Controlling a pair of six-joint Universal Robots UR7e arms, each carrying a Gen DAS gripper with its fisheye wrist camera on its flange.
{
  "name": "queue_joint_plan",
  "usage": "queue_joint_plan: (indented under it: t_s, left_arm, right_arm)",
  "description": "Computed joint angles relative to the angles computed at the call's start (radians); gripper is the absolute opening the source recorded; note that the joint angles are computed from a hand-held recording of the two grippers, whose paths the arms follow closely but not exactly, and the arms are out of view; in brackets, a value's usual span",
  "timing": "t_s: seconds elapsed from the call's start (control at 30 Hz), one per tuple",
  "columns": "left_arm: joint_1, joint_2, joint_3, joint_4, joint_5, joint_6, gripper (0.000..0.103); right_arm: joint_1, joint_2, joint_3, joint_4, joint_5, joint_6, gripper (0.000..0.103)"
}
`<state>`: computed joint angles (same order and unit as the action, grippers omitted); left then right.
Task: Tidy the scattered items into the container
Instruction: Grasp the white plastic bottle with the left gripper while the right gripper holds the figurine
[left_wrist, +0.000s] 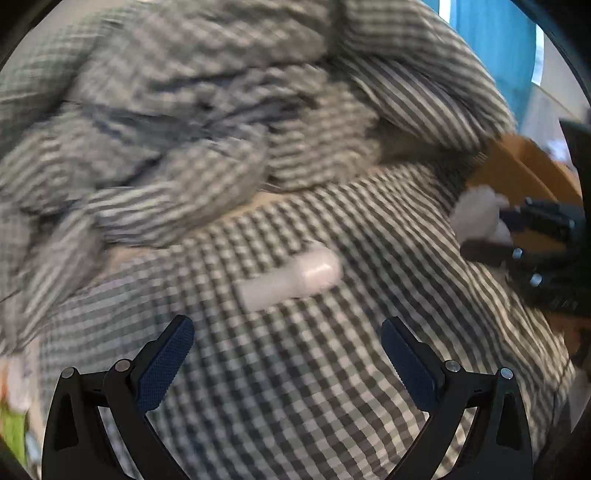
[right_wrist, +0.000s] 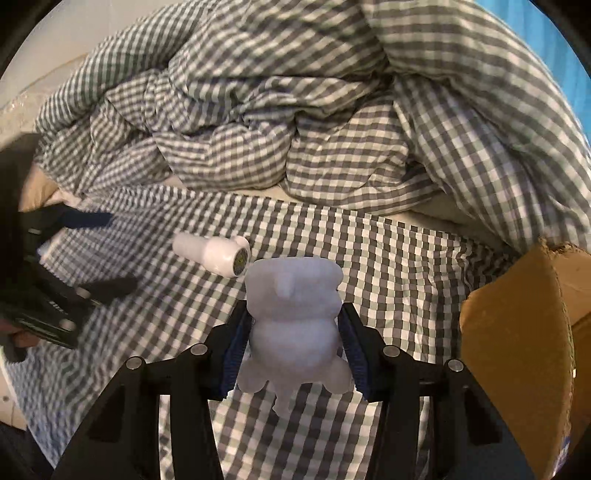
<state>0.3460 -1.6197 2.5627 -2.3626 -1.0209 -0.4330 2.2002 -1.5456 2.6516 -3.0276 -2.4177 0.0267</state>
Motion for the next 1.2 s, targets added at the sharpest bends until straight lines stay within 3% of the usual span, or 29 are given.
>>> queue_joint_plan:
  t_s: [0.1, 0.27, 0.37, 0.47, 0.57, 0.83, 0.93, 0.97, 1.0, 1.2]
  left_arm:
    - [0.120, 0.073, -0.023, -0.137, -0.140, 0.251, 0.103]
    - [0.214, 0.209, -0.108, -0.125, -0.135, 0.504, 0.103]
    - [0.239, 0.276, -0.141, -0.134, -0.096, 0.606, 0.103]
    - [0.279, 0.326, -0.185, -0.116, -0.136, 0.673, 0.103]
    - [0.300, 0.369, -0.220, -0.069, -0.194, 0.712, 0.099]
    - [0.272, 0.441, -0.173, -0.170, -0.153, 0.739, 0.082]
    - [0.272, 0.437, -0.170, -0.177, -0.174, 0.718, 0.064]
    - [0.274, 0.434, -0.176, -0.164, -0.183, 0.693, 0.050]
    - [0.274, 0.429, -0.177, -0.156, -0.188, 0.670, 0.045]
    - [0.203, 0.385, -0.115, -0.168, -0.116, 0.533, 0.044]
  right_arm:
    - [0.024, -0.027, -0.005, 0.045, 0.001, 0.029, 0.048]
    - [0.061, -0.060, -0.012, 0.115, -0.017, 0.068, 0.048]
    - [0.068, -0.080, -0.014, 0.137, -0.021, 0.073, 0.048]
    - [0.070, -0.090, -0.013, 0.146, -0.020, 0.078, 0.048]
    - [0.072, -0.098, -0.013, 0.155, -0.022, 0.086, 0.048]
    - [0.075, -0.100, -0.011, 0.147, -0.033, 0.093, 0.048]
    - [0.076, -0.098, -0.011, 0.149, -0.035, 0.099, 0.048]
    - [0.078, -0.099, -0.011, 0.148, -0.036, 0.101, 0.048]
    - [0.080, -0.100, -0.011, 0.148, -0.037, 0.103, 0.048]
    - [0.093, -0.105, -0.011, 0.150, -0.032, 0.119, 0.048]
